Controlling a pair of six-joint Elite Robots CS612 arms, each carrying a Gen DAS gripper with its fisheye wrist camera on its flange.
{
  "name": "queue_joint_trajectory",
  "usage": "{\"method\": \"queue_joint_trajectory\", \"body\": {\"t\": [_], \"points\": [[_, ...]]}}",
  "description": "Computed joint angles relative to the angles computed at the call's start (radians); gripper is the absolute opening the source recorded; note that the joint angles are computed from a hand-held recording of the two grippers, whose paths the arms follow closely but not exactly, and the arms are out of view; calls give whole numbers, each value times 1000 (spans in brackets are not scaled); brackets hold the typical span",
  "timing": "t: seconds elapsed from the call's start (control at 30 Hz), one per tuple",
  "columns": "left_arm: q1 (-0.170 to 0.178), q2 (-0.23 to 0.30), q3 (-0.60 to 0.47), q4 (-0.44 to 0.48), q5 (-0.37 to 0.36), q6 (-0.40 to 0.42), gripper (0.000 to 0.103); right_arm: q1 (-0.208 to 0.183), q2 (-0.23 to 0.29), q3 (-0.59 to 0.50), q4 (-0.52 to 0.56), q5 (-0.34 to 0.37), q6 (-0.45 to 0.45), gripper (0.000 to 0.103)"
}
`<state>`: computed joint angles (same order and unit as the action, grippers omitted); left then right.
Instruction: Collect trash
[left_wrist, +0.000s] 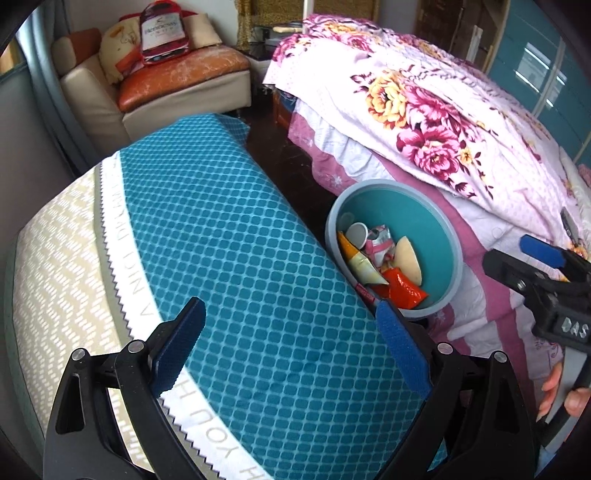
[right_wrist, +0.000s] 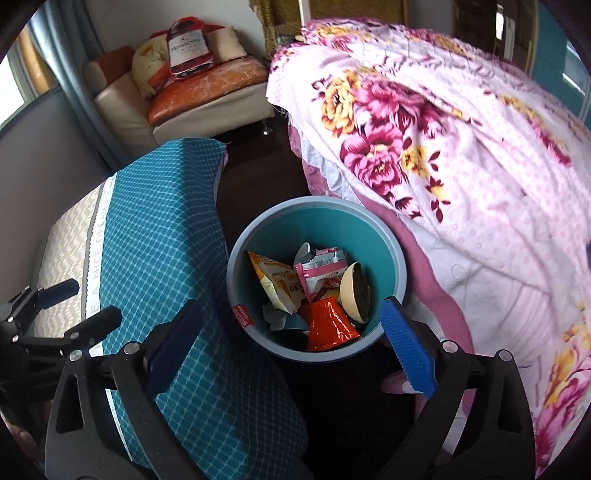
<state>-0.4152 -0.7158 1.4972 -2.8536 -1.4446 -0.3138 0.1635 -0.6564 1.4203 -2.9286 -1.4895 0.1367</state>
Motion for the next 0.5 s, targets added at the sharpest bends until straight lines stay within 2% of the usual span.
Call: {"method": "queue_joint_trajectory", "body": {"t": [0.1, 0.3, 0.5], "points": [[5, -17, 29, -19, 1, -34, 95, 17, -20, 22, -21, -41, -43, 96], [15, -40, 68, -42, -2, -77, 99, 27, -48, 52, -19, -12, -79, 96], [16, -63, 107, -40, 19, -97, 99, 37, -66, 85, -51, -39, -90, 96]]}}
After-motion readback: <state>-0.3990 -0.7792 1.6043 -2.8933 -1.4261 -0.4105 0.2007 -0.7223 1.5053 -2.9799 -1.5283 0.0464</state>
